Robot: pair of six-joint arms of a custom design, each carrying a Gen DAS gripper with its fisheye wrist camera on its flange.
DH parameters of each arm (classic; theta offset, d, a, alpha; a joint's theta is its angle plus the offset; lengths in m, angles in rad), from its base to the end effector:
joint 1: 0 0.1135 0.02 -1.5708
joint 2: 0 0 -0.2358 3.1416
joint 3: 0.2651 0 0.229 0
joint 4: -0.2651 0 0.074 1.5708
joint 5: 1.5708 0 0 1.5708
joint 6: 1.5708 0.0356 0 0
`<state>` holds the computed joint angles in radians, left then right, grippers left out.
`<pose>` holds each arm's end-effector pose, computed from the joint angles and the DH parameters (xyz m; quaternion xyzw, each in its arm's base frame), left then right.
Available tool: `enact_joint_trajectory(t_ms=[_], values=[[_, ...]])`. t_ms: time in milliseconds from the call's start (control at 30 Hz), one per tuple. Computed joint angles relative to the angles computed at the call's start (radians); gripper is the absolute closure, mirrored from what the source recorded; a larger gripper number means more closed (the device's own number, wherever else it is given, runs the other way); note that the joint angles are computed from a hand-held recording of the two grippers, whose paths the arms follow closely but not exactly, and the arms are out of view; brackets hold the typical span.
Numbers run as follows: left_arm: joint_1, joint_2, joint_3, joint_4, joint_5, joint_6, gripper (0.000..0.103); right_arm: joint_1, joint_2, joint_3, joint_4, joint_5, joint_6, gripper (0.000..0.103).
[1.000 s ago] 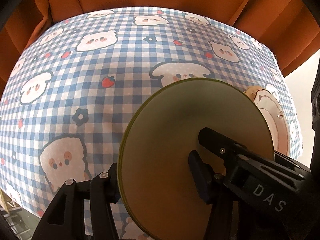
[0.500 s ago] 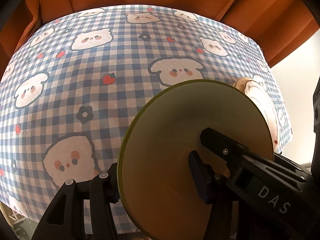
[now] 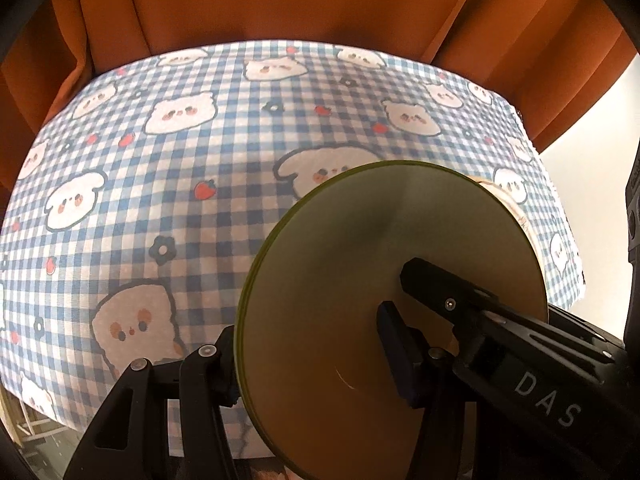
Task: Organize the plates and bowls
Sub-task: 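Lift the nested bowls and carry them over the red-rimmed plate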
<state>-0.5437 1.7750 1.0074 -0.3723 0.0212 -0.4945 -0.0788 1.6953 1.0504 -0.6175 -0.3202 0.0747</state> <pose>0.2686 -0.1632 0.1345 0.0263 0.9765 -0.1150 0.1805 0.2946 -0.0120 0.1599 0.0504 0.9745 0.1572 0.1519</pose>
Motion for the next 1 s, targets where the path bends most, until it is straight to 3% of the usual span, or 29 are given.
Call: enact_joint_trajectory(t_ms=[633,1000], values=[[-0.239,0.184,0.348,-0.132,-0.162,-0.237,0.047,-0.319,0.097,0.227,-0.217,-0.139,-0.367,0.06],[-0.32,0.359,0.555,-0.158,-0.179,-0.321,0.047,-0.466,0.23,0.395,-0.311,-0.153,-0.523,0.06]])
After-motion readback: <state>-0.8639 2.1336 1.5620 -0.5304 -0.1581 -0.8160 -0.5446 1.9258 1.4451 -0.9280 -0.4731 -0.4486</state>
